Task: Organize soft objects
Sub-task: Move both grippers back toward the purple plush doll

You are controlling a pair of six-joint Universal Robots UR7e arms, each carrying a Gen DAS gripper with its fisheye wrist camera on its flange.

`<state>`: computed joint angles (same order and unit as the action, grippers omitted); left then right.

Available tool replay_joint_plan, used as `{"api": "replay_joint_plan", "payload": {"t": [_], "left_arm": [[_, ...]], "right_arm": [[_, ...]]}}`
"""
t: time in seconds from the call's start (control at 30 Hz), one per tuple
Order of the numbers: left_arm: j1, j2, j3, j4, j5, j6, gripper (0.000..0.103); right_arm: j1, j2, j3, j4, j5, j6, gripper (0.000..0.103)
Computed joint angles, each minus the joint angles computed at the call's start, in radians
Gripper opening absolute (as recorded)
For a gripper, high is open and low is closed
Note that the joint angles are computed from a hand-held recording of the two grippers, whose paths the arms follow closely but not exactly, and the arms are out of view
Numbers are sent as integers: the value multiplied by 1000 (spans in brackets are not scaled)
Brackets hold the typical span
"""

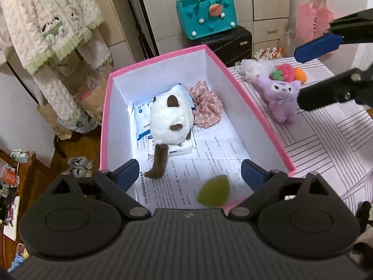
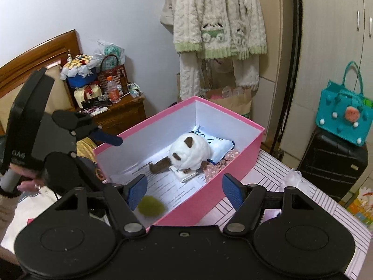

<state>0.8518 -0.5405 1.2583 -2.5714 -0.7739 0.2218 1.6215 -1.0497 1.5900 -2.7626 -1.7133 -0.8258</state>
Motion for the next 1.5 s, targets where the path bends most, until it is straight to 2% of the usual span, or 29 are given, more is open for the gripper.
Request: {"api": "replay_joint_plan", "payload": {"t": [0.27, 0.5, 0.73, 0.83, 0.97, 1.17, 1.5], "left_arm": [[-44, -62, 80, -9, -19, -36, 95], [-76, -96, 160, -78, -38, -7, 95], [-96, -110, 193, -58, -74, -5, 95], [-100, -104, 200, -55, -92, -4, 95], [-95, -102, 208, -42, -157, -13, 95], [-105, -66, 235, -143, -157, 47, 95], [-87, -2, 212, -243, -271, 53, 95]], "right_arm": [[1, -104, 110, -8, 19, -21, 76], [-18, -180, 213, -87, 36, -54, 77], [-47, -250, 298, -135, 65, -107, 79], [-65, -277, 331, -146, 71, -122, 79], [-86, -299, 366, -163, 70, -139, 80], [-130, -324, 401, -162, 75, -150, 80], [-240, -319, 417, -170, 173, -196, 81]]}}
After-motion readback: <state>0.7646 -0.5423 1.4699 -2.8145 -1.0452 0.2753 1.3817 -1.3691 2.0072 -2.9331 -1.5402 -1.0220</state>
